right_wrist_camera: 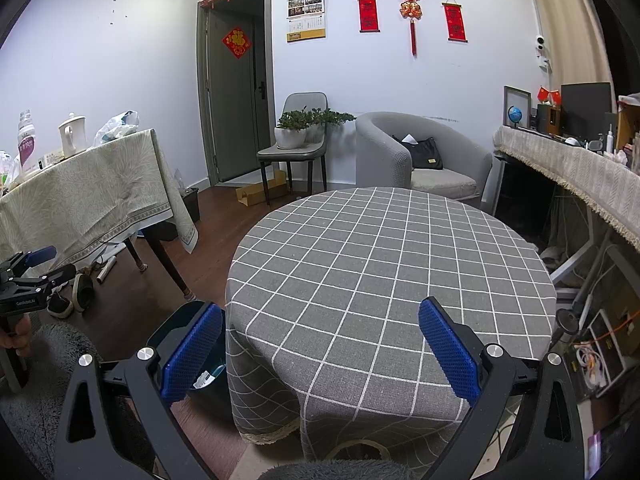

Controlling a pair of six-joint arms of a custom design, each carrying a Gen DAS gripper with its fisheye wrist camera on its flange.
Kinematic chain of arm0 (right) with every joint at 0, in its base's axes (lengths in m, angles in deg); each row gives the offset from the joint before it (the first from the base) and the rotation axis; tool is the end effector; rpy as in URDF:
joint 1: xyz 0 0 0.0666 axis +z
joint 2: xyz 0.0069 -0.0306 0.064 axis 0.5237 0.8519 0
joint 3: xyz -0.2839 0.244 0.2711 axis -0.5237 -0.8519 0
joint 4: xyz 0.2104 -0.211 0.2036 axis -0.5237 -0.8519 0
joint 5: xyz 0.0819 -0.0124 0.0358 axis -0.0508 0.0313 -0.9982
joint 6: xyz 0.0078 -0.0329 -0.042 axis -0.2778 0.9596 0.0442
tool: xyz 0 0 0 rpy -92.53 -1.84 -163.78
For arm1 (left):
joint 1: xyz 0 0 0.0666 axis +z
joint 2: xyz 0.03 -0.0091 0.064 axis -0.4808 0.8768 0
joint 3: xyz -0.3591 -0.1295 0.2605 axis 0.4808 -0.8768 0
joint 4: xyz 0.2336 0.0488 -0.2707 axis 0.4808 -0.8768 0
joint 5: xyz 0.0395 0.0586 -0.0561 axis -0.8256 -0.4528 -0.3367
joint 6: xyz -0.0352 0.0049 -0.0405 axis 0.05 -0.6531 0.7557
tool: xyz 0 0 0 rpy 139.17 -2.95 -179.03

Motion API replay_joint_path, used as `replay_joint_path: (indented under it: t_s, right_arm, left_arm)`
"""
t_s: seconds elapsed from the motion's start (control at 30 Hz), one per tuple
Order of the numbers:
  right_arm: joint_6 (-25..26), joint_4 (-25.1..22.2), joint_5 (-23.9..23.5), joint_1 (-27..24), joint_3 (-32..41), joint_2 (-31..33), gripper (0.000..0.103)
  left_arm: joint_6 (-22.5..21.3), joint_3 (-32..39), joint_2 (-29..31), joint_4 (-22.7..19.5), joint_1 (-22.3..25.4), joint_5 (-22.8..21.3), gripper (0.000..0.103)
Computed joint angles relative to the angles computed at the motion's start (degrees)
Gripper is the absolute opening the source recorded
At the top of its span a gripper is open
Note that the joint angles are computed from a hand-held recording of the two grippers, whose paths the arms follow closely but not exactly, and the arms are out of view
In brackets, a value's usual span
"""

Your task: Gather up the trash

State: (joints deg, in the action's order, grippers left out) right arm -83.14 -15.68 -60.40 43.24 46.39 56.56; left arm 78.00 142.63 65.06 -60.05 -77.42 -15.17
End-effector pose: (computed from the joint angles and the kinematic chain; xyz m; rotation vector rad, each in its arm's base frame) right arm 0.4479 0.1032 0.6848 -0.5158 2.0114 0.3858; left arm 0.3313 -0.3352 0.6705 -0.2267 2.0801 0.2047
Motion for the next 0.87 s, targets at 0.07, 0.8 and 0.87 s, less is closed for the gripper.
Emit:
replay_joint_path:
  t_s: [0.07,0.8,0.87]
  right_arm:
    - [0.04,-0.05,-0.02,-0.02,0.03,0.02,0.1]
    - [0.12,-0.35,0.07,-0.02,0.22,0.08,0.1]
    - [0.11,-0.36,0.07,-0.01,0.25,0.09,0.1]
  left_arm:
    - [-0.14,0.0,-0.04,0.06,-0.01,-0.04,0.1]
    - [0.7,0.16,0.12,-0.75,0.1,0.35,0.1]
    - [0.51,0.13,0.1,-0.73,0.16,0.37,0.1]
